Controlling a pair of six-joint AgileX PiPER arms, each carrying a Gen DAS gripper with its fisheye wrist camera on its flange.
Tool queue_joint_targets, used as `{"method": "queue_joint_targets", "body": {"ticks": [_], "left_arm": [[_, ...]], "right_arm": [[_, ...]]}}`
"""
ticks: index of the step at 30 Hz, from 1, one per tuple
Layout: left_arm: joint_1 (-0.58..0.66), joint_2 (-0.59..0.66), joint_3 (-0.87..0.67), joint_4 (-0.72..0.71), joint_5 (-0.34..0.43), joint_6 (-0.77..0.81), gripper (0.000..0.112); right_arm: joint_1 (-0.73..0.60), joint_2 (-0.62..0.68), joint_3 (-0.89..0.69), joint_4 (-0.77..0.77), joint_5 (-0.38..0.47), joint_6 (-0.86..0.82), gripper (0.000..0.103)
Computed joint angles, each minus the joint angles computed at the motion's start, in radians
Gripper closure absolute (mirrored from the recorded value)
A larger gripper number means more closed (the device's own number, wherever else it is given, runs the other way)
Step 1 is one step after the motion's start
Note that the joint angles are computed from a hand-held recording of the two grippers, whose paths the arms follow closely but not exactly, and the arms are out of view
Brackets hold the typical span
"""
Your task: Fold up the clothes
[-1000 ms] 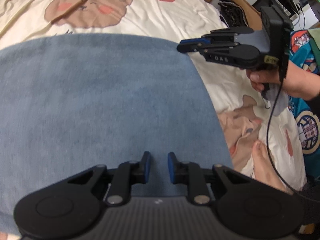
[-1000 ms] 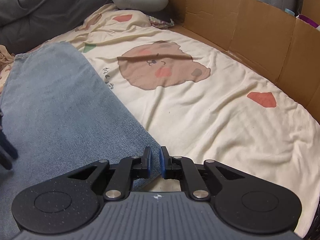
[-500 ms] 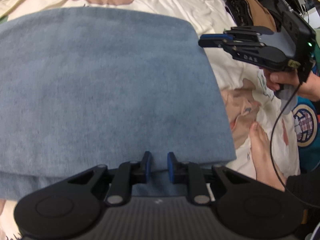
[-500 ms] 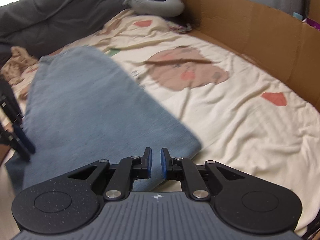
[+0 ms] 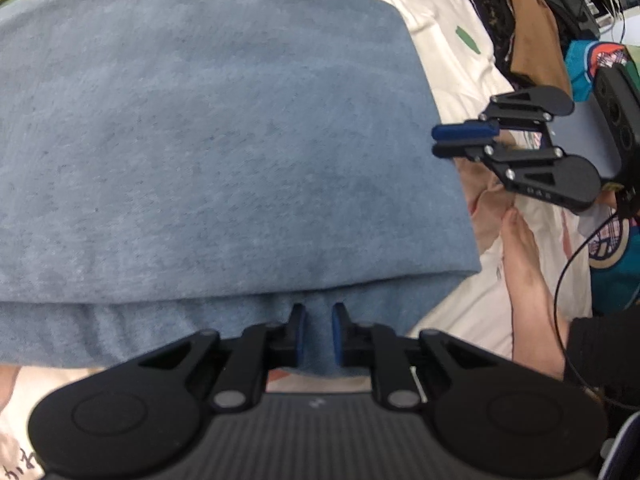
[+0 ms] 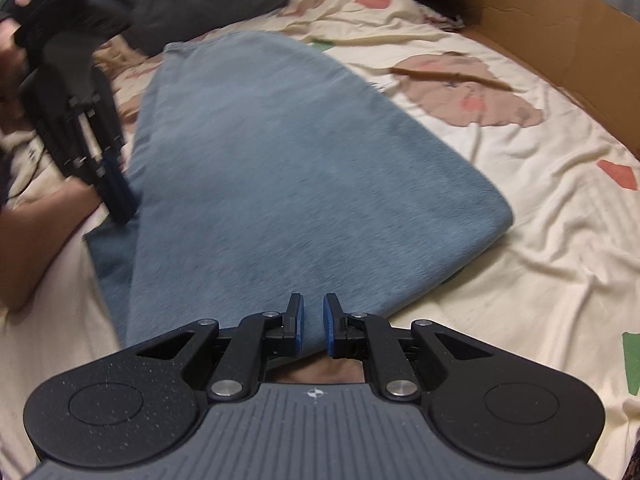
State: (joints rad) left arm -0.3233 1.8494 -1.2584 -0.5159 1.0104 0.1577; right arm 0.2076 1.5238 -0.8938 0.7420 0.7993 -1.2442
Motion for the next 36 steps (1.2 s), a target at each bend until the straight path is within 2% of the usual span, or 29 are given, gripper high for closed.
{"method": "queue_joint_targets", "body": {"ticks": [8,18,22,27,32,36], "left_arm": [[-0.003,0.026,-0.014,-0.042,0.049,0.032,0.098],[-0.013,0.041,0.006,-0.028,0.034,0.036,0.097],[-0.008,0.045,-0.001,-0.031,0.041,0.036,0.099],[0.015,0.024,-0.011,-0.077,0.061,0.072,0.098],[0.041,-0.014,-0.024,-0.088,0.048,0.064,0.097],[0.044,-0.025,-0.024,-0.076,-0.021,0.03,0.097]], "right_arm": [[0.008,-0.039,0.025,-0.035,0.077,-0.007,0.092],[0.016,-0.082,0.059,-0.061,0.14,-0.025,0.091],[0.014,-0.099,0.058,-0.05,0.178,-0.046,0.091],[0.019,-0.1,0.064,-0.055,0.182,-0.052,0.092],[-0.01,-0.103,0.058,-0.026,0.23,-0.091,0.091],[0.001,-0.102,0.065,-0.027,0.244,-0.09,0.091]]}}
